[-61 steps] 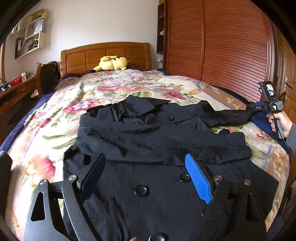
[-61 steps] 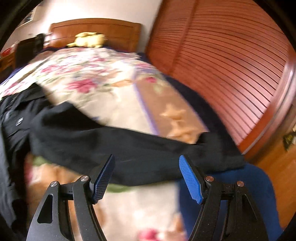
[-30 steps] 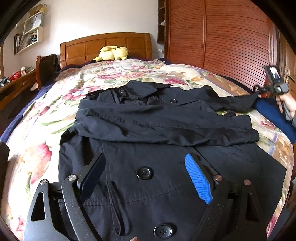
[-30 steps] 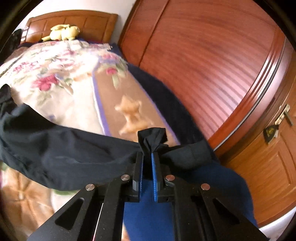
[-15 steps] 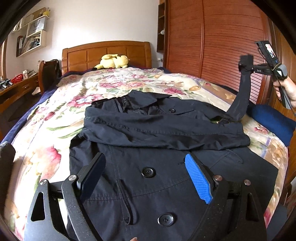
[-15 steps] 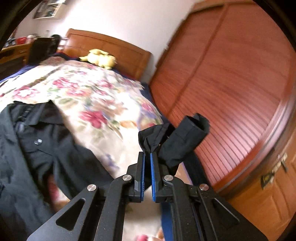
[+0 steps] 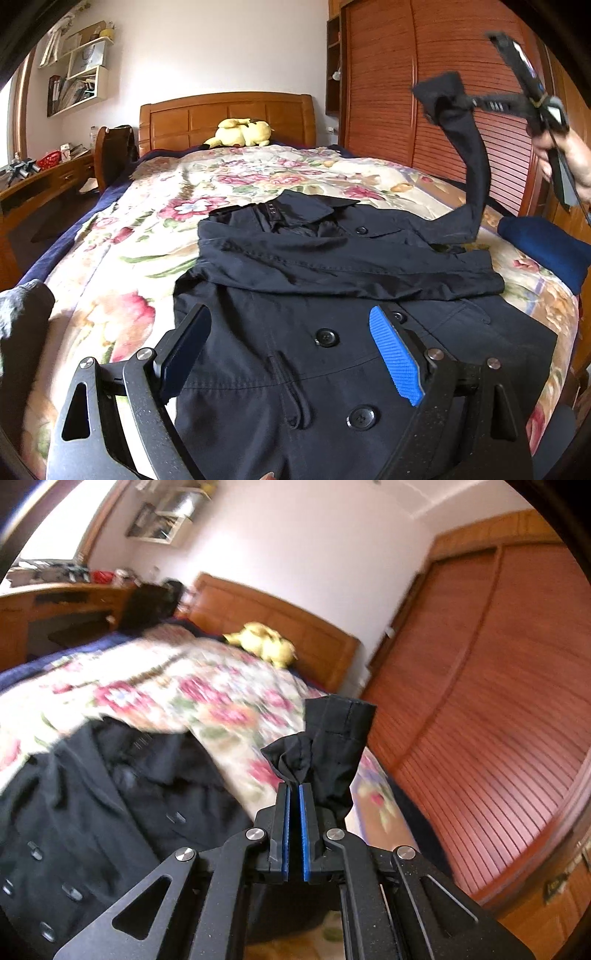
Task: Fold large clothes
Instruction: 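Lift the sleeve across the coat body with the right gripper and release it, then withdraw the open right gripper from the folded coat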
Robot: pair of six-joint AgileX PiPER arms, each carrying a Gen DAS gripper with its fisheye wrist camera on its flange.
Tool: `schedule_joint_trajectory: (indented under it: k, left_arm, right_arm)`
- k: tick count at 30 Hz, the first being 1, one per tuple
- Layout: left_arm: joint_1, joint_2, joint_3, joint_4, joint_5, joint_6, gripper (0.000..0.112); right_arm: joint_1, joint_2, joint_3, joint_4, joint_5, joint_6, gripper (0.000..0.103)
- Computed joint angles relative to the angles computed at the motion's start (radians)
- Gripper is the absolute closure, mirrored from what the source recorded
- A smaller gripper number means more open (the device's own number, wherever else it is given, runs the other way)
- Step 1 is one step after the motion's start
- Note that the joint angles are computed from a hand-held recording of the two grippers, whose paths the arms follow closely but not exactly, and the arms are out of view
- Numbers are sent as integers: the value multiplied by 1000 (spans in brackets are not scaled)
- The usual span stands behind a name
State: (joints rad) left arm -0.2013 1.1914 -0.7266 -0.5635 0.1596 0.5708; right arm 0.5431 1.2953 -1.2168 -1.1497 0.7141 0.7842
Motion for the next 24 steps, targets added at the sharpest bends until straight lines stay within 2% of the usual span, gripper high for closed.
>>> schedule_joint_trajectory:
  k: [4, 7, 10, 15, 18, 20, 21, 22, 24]
  left_arm:
    - [48, -36, 23, -122, 12, 134, 24]
    - [110, -58, 39, -295, 47, 318, 24]
    - [167, -81, 55, -412, 78, 448, 24]
    - [248, -113, 80, -508, 110, 568, 24]
    - [297, -118, 87, -570, 135, 634, 24]
    - [325, -114, 87, -603, 154, 666, 24]
    - [332, -111, 87, -613, 157, 678, 24]
    - [336, -111, 89, -620, 158, 687, 24]
    - [343, -107, 91, -635, 161, 709, 24]
  right_arm:
    - [173, 23, -62, -25, 39, 18, 99]
    - [284, 38, -75, -8, 45, 36, 99]
    - [349, 46, -64, 30, 23, 53, 99]
    - [417, 73, -46, 96, 27, 61, 99]
    - [421, 54, -46, 225, 20, -19, 84]
    - [408, 28, -42, 323, -18, -84, 52]
    - [367, 46, -68, 383, -61, -144, 45]
    - [352, 39, -88, 410, -63, -179, 39]
    - [350, 15, -72, 407, -60, -179, 39]
